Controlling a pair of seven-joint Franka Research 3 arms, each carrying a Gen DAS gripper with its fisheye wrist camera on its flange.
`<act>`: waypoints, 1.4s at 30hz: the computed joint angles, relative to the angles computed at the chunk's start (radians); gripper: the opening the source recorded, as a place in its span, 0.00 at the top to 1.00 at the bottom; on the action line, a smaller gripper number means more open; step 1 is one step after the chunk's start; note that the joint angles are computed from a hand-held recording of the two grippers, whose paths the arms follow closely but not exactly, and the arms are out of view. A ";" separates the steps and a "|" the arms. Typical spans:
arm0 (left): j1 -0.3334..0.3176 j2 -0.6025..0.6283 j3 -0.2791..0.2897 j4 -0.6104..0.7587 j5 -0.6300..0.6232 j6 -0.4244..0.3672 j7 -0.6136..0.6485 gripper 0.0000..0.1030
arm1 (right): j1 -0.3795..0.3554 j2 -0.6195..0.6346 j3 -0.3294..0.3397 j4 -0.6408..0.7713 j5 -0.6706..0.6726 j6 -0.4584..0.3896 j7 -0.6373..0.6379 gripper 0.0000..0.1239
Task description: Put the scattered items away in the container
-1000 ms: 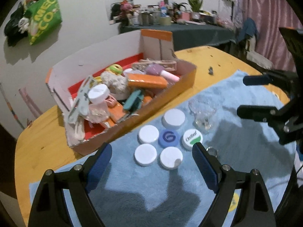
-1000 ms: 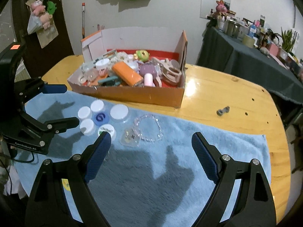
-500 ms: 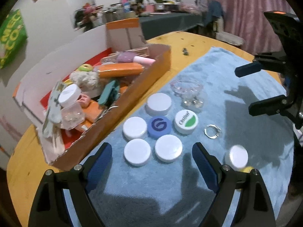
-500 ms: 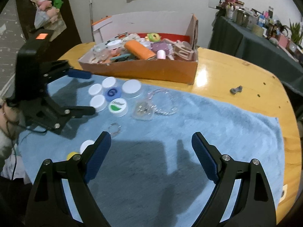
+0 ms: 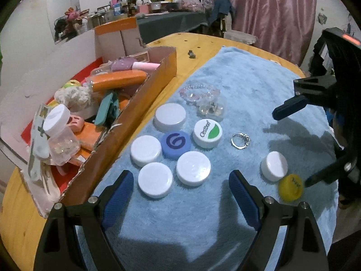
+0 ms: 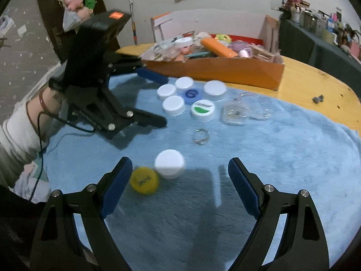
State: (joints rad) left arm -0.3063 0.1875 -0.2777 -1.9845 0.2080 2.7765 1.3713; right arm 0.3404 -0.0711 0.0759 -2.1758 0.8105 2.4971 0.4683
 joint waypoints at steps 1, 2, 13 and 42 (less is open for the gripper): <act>0.006 0.002 -0.005 -0.001 -0.012 0.001 0.017 0.14 | 0.003 -0.001 0.006 -0.008 -0.013 0.015 0.011 0.32; 0.008 0.001 -0.006 -0.003 -0.016 0.002 0.025 0.14 | 0.008 -0.001 0.008 -0.011 -0.004 0.013 0.012 0.34; 0.038 -0.003 -0.032 -0.026 -0.126 0.028 0.169 0.15 | 0.020 0.032 0.026 -0.001 -0.069 0.069 0.159 0.51; 0.065 -0.008 -0.055 -0.035 -0.257 0.044 0.357 0.36 | 0.047 0.013 0.031 -0.050 -0.188 0.176 0.292 0.66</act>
